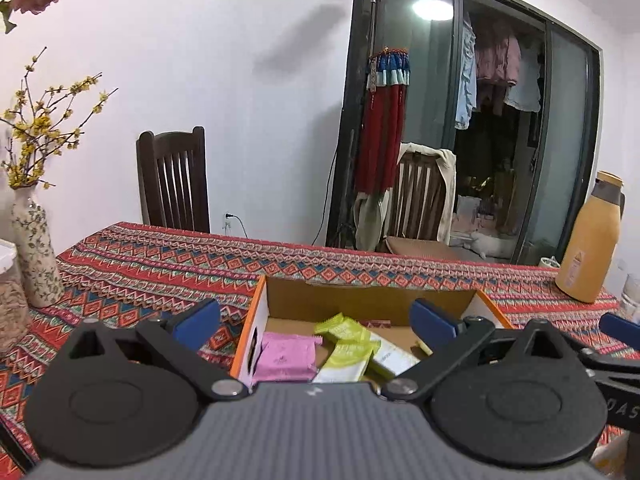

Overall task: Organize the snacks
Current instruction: 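Move both open tools back over the snack pile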

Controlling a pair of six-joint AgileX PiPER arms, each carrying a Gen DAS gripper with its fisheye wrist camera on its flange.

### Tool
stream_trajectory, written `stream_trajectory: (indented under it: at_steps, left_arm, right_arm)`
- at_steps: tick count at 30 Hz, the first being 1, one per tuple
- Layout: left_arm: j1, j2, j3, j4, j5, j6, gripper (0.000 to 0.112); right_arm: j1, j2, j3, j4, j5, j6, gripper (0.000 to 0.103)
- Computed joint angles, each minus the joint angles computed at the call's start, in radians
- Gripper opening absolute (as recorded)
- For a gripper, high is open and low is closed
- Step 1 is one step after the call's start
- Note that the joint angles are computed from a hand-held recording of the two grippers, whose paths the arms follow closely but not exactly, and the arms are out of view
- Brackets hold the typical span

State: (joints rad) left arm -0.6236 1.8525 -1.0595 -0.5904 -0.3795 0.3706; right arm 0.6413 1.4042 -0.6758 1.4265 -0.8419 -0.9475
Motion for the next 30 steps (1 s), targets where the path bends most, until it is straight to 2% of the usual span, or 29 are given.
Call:
stream_trajectory:
  at_steps: [11, 17, 23, 27, 30]
  left_arm:
    - [0.029, -0.072, 0.254, 0.215, -0.067, -0.156, 0.103]
    - [0.060, -0.033, 0.331, 0.306, -0.129, -0.229, 0.103]
    - [0.052, 0.031, 0.364, 0.332, -0.250, -0.256, 0.103]
    - [0.037, 0.056, 0.359, 0.304, -0.266, -0.229, 0.103]
    - [0.054, 0.060, 0.349, 0.343, -0.250, -0.264, 0.103]
  right_arm:
    - [0.241, -0.105, 0.162, 0.197, -0.136, 0.015, 0.103]
    - [0.352, -0.079, 0.254, 0.274, -0.156, 0.135, 0.103]
    - [0.384, -0.022, 0.310, 0.261, -0.136, 0.282, 0.103]
    - [0.357, -0.004, 0.314, 0.228, -0.120, 0.325, 0.103]
    - [0.339, 0.011, 0.312, 0.219, -0.104, 0.338, 0.103]
